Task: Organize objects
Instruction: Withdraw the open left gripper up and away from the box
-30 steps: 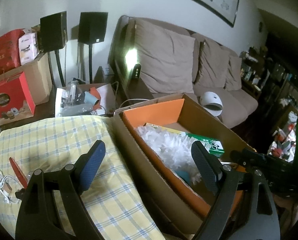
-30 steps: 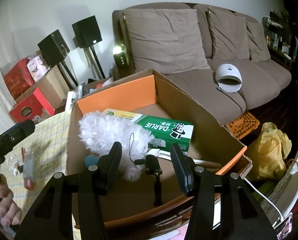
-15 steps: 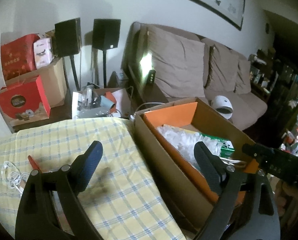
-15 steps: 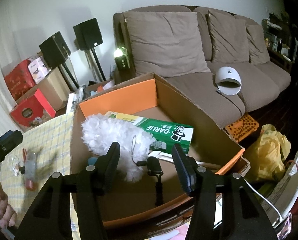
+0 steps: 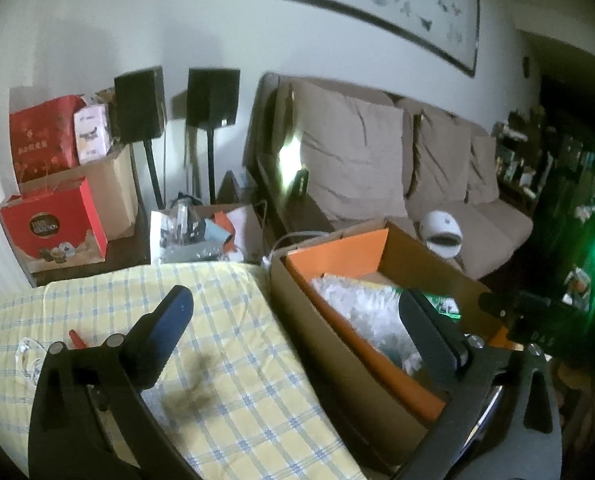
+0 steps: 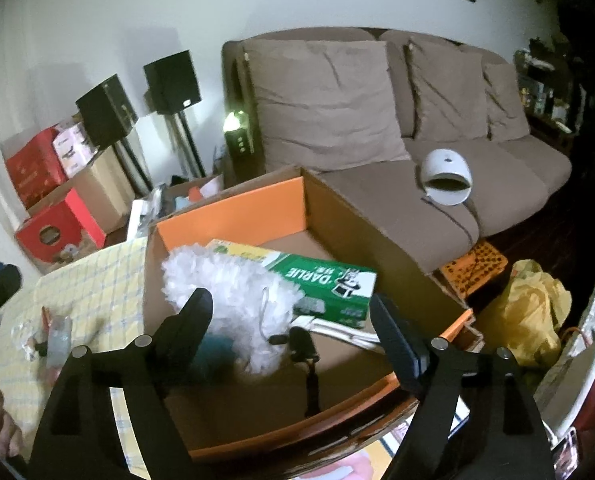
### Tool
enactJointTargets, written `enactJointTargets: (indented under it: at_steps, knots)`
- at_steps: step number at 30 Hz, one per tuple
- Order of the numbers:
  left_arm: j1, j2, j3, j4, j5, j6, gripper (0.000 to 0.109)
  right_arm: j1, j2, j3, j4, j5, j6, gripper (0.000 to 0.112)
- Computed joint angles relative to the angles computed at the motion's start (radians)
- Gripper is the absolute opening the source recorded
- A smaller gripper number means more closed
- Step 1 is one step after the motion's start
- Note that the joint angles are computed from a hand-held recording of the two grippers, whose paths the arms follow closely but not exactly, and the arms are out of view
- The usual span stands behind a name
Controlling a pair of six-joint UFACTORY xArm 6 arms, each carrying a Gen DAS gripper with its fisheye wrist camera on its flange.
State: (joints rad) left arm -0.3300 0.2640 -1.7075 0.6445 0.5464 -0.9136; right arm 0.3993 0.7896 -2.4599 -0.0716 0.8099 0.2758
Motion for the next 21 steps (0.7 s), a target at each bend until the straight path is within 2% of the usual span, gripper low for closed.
enactJointTargets:
  at_steps: [4,10,17,21]
  knots:
    - [0.000,-0.018,0.011,0.068,0.001,-0.054,0.103,-0.004,-0.019,0.031,-0.015,-0.023,0.024,0.087]
    - [0.005,-0.035,0.019,0.069,0.002,-0.060,0.103,-0.002,-0.040,0.065,-0.030,-0.053,0.039,0.090]
    - [0.014,-0.057,0.030,0.122,0.021,-0.092,0.103,0.004,-0.063,0.090,-0.069,-0.070,0.059,0.101]
    - [0.025,-0.070,0.044,0.109,0.016,-0.095,0.103,0.007,-0.074,0.102,-0.077,-0.084,0.056,0.101]
